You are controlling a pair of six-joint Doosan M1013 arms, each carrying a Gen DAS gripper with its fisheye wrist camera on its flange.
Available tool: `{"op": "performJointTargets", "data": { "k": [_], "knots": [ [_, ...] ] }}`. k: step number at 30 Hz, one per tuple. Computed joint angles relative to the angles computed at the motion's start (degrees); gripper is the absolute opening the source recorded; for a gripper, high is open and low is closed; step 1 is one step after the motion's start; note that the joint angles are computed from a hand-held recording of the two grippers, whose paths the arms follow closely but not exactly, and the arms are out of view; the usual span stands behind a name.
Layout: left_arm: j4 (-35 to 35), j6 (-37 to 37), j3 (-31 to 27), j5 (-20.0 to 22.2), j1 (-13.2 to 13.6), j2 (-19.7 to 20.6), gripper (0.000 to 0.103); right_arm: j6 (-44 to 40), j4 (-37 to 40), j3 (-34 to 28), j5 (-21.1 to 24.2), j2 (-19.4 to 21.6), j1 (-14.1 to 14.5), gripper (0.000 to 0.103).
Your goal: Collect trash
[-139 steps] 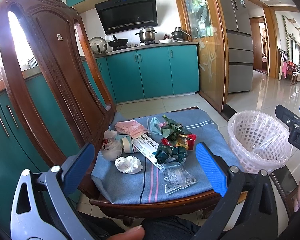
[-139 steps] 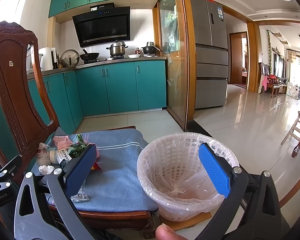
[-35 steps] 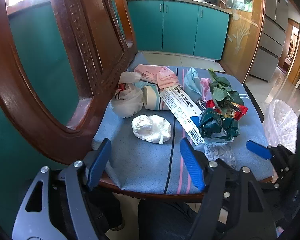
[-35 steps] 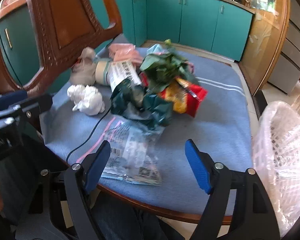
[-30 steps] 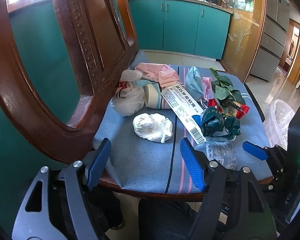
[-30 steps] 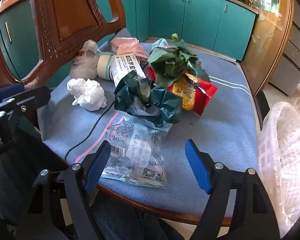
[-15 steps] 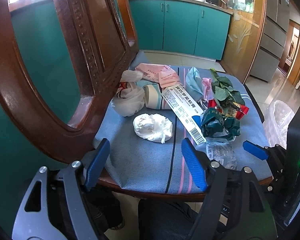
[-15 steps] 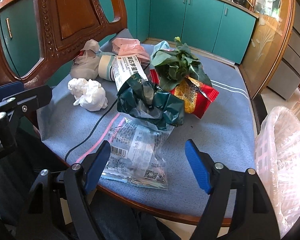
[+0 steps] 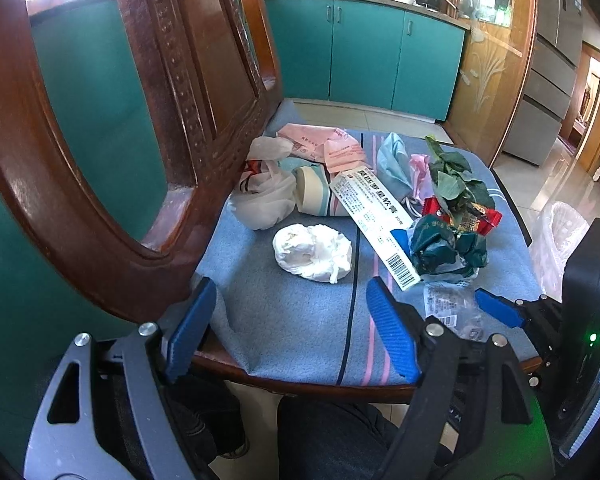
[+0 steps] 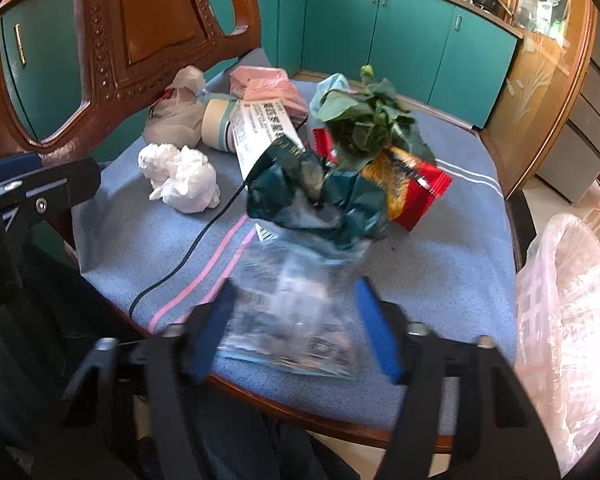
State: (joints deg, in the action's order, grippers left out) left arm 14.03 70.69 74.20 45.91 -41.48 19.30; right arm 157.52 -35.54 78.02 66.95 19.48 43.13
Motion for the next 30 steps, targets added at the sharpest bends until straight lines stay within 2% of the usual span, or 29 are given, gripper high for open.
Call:
{"op": "performJointTargets", "data": {
  "k": [4, 7, 8, 9, 12, 14, 15, 18, 21, 24, 30],
  "knots": [
    [-0.1, -0.2, -0.1, 0.3, 0.1, 0.1, 0.078, 0.2, -0.3, -0.1, 0.3, 0.1, 0.0, 0.048],
    [-0.2, 0.2, -0.1, 0.0, 0.0, 0.1, 0.08, 0.5, -0.2, -0.1, 0.8, 0.0, 0.0, 0.048],
    [0.3, -0.2, -0.1, -0.1, -0.1, 0.1, 0.088, 0.7, 0.0, 0.1, 0.4, -0.1, -0.1, 0.05],
    [1.2, -0.7, 0.0, -0.2, -0.3, 0.0, 0.091, 0.8, 0.3, 0.3, -0.2, -0.4, -0.2, 0.053],
    [6.5, -3.7, 0.6, -1.4, -1.1, -0.4, 0.096, 1.8, -0.8, 0.8, -0.9, -0.9, 0.1, 0.065],
    [12.4, -7.8, 1.1, -2.1, -1.9, -0.7, 0.1, 2.5, -2.1, 0.8, -0.5, -1.1, 0.4, 0.067],
    [12.9, -8.3, 1.4, -2.8, -1.9, -0.9, 0.1, 2.6, -2.7, 0.7, -0.1, -1.1, 0.5, 0.067],
    [10.0, -7.5, 2.0, -4.7, -1.2, -1.4, 0.1, 3.2, -4.1, 0.4, 1.0, -1.1, 0.9, 0.07],
    [9.6, -6.4, 1.9, -4.4, -1.3, -1.4, 0.1, 3.7, -4.5, 0.5, 1.1, -1.4, 1.0, 0.07],
    [5.7, -4.8, 1.1, -3.4, -0.7, -1.2, 0.1, 4.4, -4.8, 0.6, 1.3, -1.6, 1.0, 0.07],
    [7.6, -6.0, 1.3, -2.9, -1.1, -1.3, 0.1, 5.4, -5.9, 0.7, 1.9, -1.8, 1.4, 0.077]
  ]
}}
